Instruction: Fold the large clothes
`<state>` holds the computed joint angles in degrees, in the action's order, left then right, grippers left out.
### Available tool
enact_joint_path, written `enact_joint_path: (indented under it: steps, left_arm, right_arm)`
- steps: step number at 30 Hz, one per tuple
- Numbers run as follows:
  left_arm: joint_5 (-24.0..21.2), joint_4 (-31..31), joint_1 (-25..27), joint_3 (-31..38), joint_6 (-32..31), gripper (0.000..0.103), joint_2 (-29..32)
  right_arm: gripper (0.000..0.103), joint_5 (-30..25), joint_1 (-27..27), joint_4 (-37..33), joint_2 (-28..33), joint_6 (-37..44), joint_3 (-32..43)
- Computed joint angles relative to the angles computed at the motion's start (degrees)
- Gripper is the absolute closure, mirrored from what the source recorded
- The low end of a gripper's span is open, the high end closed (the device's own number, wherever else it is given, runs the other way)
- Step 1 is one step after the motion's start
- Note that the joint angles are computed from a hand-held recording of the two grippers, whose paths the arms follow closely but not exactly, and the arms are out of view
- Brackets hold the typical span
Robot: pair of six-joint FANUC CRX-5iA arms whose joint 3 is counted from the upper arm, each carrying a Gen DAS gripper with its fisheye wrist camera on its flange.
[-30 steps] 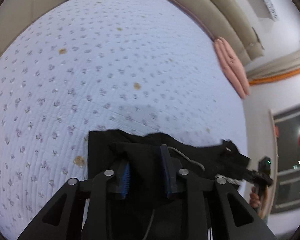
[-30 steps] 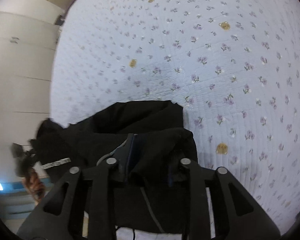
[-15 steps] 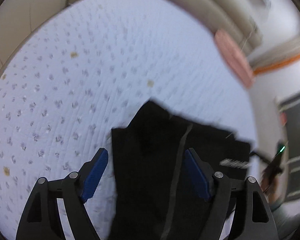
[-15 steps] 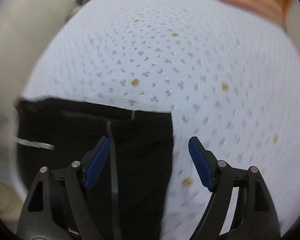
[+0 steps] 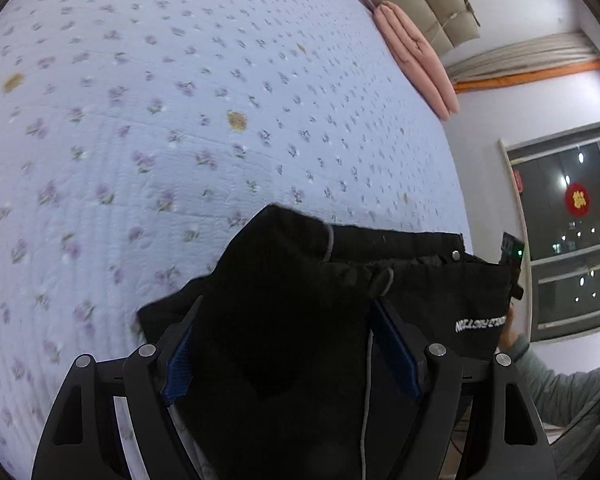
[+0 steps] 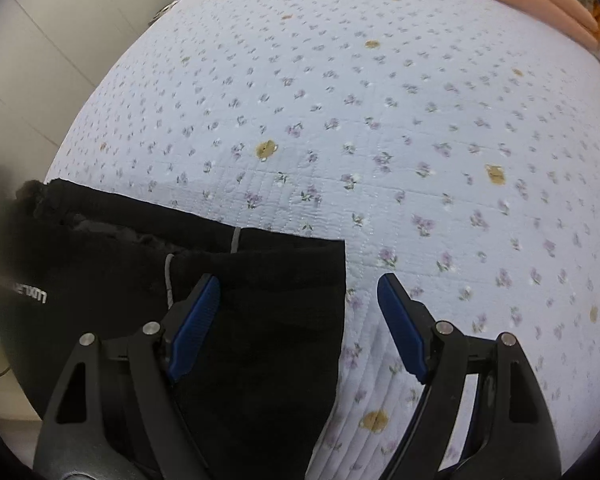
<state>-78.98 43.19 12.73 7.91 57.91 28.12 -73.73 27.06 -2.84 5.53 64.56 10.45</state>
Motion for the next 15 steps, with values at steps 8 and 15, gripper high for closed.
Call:
enact_joint_path:
  steps: [8,15]
  left_arm:
    - [8.6,-2.8,-1.6,-4.1,-0.2,0.09,-6.0]
    - [18.5,4.0,1.3,-12.7,1.6,0.091,-18.8]
  right_arm:
    - [0.089,2.0,1.9,1.5,-3.3,-3.6,-2.4]
    - [0.092,1.7,12.0,23.9,-6.8,-12.3,-1.1]
